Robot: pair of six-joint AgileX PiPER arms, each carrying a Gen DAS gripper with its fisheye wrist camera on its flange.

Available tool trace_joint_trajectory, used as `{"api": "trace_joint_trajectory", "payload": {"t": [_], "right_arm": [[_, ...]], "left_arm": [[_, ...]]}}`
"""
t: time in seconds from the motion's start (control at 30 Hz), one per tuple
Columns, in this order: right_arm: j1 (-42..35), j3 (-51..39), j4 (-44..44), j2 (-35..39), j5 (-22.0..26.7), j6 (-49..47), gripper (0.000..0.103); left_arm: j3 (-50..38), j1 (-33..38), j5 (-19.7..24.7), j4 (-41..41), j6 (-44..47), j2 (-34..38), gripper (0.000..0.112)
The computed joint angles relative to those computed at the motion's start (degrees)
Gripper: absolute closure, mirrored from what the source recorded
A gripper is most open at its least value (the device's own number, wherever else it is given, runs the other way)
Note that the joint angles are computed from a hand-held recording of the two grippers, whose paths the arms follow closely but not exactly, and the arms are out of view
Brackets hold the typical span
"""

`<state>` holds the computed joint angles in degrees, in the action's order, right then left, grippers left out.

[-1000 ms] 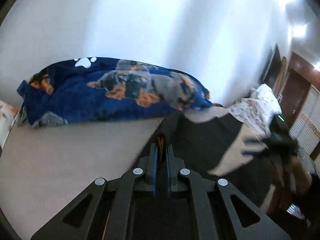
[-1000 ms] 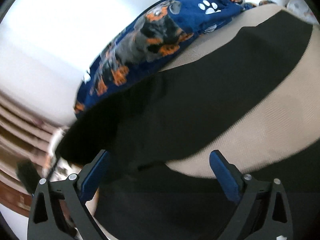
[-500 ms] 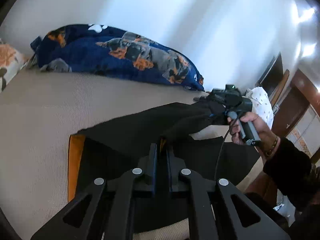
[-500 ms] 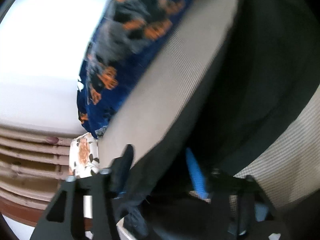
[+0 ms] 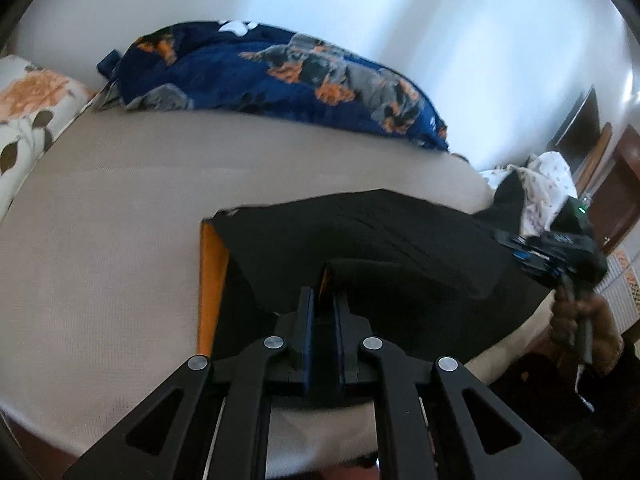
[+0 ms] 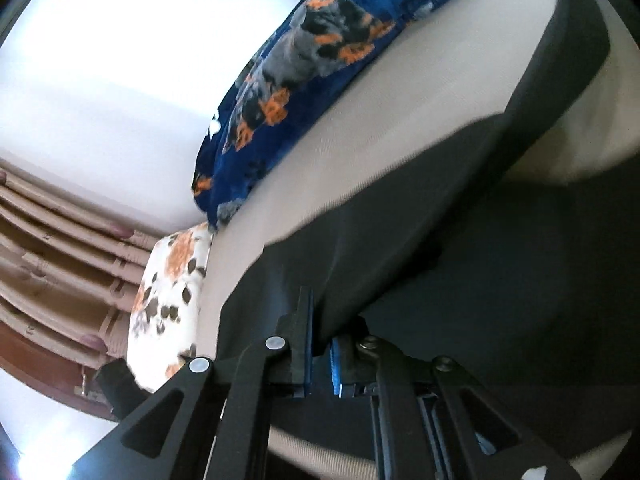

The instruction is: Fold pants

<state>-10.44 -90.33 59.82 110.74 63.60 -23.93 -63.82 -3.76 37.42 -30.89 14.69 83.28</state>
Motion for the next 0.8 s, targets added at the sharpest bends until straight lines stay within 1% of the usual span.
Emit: {"api": "trace_joint_trajectory", "payload": {"t": [0.03,0.13,0.3,0.43,0.57,0.6,0.67,0.73,0.77,0.8], "right_arm": [[0.0,3.7,-0.1,-2.0,-0.3,-1.1,0.095],[0.0,10.3,-1.2,-5.3,-1.3,-3.9,0.095],[0.8,16.2,-1.8,-5.5,-1.6,-4.4,0.095],[1.9,19.1,-1.2,-6.5,-2.4,-5.2,0.095],[1.8,19.6,-0.4,-6.5,-2.4,-5.5,0.095],[1.8,19.6,-0.1,-6.3,-2.4,-5.7,0.095],[1.6,20.0,0.7,-6.1,-1.9,-6.3,0.095],[1.7,20.1,0.9,-6.0,-1.7,-6.6,0.095],[1.8,20.1,1.0,-5.9,-1.6,-6.8,0.095],[1.8,20.1,1.1,-5.8,-1.5,-6.8,0.095]], "left_arm": [[1.0,0.2,0.2,1.1,-0.9,-0.7,0.103],[3.7,0.9,-0.1,2.9,-2.0,-2.4,0.103],[6.4,4.1,-1.2,2.4,-2.0,-3.3,0.103],[7.9,5.3,-2.5,3.4,-2.9,-4.5,0.103],[7.8,5.0,-1.9,6.7,-5.2,-6.6,0.103],[7.4,5.4,-0.5,7.0,-5.4,-7.2,0.101],[5.9,7.0,4.2,4.6,-3.2,-6.8,0.095],[6.3,8.4,7.5,2.8,-1.4,-7.8,0.094],[6.5,8.8,8.7,1.6,-0.5,-8.0,0.091],[6.6,9.5,11.0,-0.1,0.9,-7.9,0.089]]}}
